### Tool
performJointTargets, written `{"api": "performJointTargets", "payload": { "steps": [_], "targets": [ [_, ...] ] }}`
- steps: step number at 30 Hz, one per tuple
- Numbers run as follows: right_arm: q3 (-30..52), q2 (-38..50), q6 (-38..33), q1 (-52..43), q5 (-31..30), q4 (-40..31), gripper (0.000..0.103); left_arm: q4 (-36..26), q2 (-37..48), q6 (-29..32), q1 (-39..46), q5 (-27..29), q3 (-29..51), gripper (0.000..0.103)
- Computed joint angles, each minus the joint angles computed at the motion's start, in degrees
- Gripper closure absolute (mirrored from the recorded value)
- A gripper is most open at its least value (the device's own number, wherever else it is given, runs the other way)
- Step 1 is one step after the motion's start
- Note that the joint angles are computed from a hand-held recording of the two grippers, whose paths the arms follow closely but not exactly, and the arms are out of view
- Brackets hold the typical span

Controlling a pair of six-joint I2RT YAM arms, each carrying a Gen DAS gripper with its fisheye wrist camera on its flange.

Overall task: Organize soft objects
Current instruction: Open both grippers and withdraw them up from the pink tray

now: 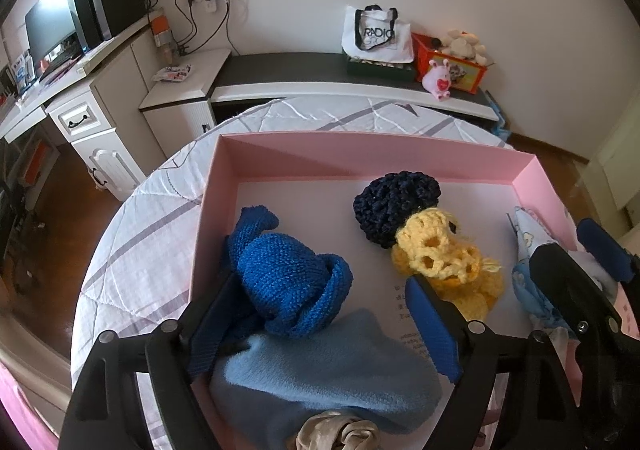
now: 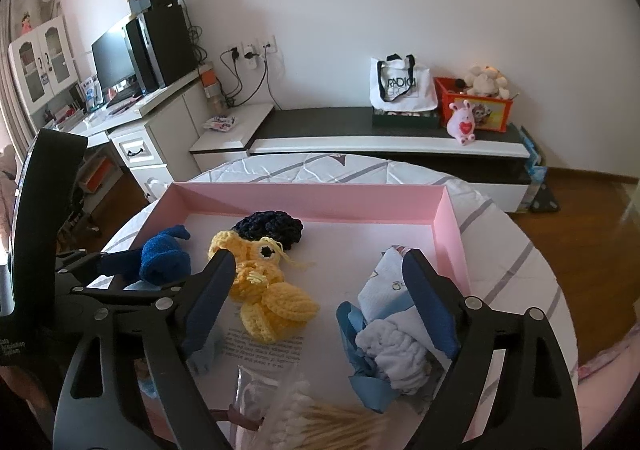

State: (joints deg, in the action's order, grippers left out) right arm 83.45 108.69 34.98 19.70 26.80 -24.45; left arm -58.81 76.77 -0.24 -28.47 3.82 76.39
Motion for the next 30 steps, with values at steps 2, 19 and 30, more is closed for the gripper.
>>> {"api": "performJointTargets", "payload": {
  "steps": [2, 19, 30],
  "targets": [
    [0.3, 0.0, 0.1, 0.1, 0.0, -0.7, 0.018, -0.1, -0.1, 0.1, -0.2, -0.2, 0.1, 0.02],
    [-2.2, -7.3, 6.0, 6.2, 8.8, -6.9, 0.011, -8.7, -12.6, -1.4, -3.3, -3.0, 1.2, 0.014],
    [1.1, -12.6, 18.3, 19.0, 22.1, -23.6, 0.0, -25.0, -28.5, -6.7, -10.8, -9.1, 7.8, 0.008]
  ]
}}
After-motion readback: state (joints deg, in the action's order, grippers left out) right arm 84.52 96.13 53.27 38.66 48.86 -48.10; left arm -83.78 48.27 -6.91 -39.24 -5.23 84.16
